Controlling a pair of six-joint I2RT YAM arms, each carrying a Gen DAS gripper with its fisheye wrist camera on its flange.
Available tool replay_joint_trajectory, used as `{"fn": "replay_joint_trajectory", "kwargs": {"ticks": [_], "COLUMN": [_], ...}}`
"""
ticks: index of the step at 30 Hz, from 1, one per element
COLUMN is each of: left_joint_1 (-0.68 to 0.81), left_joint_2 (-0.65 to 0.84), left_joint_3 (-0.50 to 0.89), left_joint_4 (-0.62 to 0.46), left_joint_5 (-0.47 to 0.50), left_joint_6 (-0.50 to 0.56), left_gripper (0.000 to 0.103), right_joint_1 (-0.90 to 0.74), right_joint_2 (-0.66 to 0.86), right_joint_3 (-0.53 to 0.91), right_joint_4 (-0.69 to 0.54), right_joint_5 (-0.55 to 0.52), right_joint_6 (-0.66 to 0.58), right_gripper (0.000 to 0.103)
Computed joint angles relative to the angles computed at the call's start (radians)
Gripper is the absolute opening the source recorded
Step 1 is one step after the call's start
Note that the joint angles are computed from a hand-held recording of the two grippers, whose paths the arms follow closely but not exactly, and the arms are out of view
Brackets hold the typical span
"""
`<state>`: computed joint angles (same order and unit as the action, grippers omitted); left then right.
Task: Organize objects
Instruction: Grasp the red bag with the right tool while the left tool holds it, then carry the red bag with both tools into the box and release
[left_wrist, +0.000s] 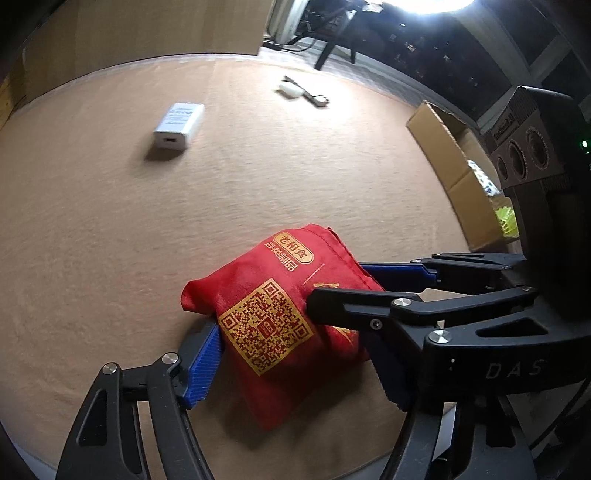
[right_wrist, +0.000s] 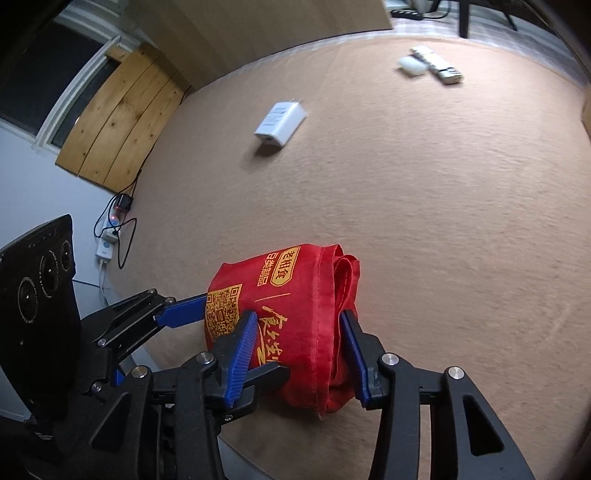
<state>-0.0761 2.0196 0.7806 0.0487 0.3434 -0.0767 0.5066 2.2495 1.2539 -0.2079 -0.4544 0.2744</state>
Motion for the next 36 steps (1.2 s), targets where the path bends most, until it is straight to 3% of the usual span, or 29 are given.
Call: {"fn": "replay_joint_trajectory", "kwargs": {"ticks": [2, 6, 11, 14, 16, 19, 29, 36], "left_joint_1": [-0.027, -0.065, -0.05, -0.034, -0.014, -0.015, -0.105, -0.225], "left_joint_2": [0.017, 0.036, 0.069, 0.094, 0.112, 0.102, 0.003, -0.034], "left_joint_3": [0.021, 0.039, 0.036, 0.03, 0.017, 0.001, 0.007, 0.196], "left_joint_4": [-0.001, -0.01, 0.015, 0.047, 0.084, 0.099, 0.052, -0.073], "left_joint_5": [-0.008, -0.069, -0.059, -0.046, 0.007, 0.03, -0.038, -0.082], "left_joint_6": [-0.015, -0.048, -0.094, -0.12, -0.141, -0.133, -0.171, -0.166], "left_gripper": [0.076, 0.086, 0.093, 0.098, 0.098, 0.086, 0.078, 0.078], "right_joint_1": [-0.026, -0.057, -0.068, -0.07, -0.067, -0.059, -0.11, -0.261], "right_joint_2": [-0.005, -0.022, 0.005, 0.035, 0.052, 0.058, -0.09, -0.235], "right_joint_3": [-0.017, -0.043, -0.013, 0.011, 0.026, 0.031, -0.08, -0.123], "right_joint_4": [0.002, -0.001, -0.037, -0.041, -0.042, -0.04, -0.006, -0.035], "right_joint_5": [-0.018, -0.024, -0.023, -0.069, -0.105, -0.121, -0.082, -0.066], "right_joint_6": [-0.01, -0.041, -0.079, -0.083, -0.089, -0.1, -0.13, -0.202], "right_gripper": [0.038, 0.039, 0.05, 0.05, 0.05, 0.049, 0.046, 0.046]}}
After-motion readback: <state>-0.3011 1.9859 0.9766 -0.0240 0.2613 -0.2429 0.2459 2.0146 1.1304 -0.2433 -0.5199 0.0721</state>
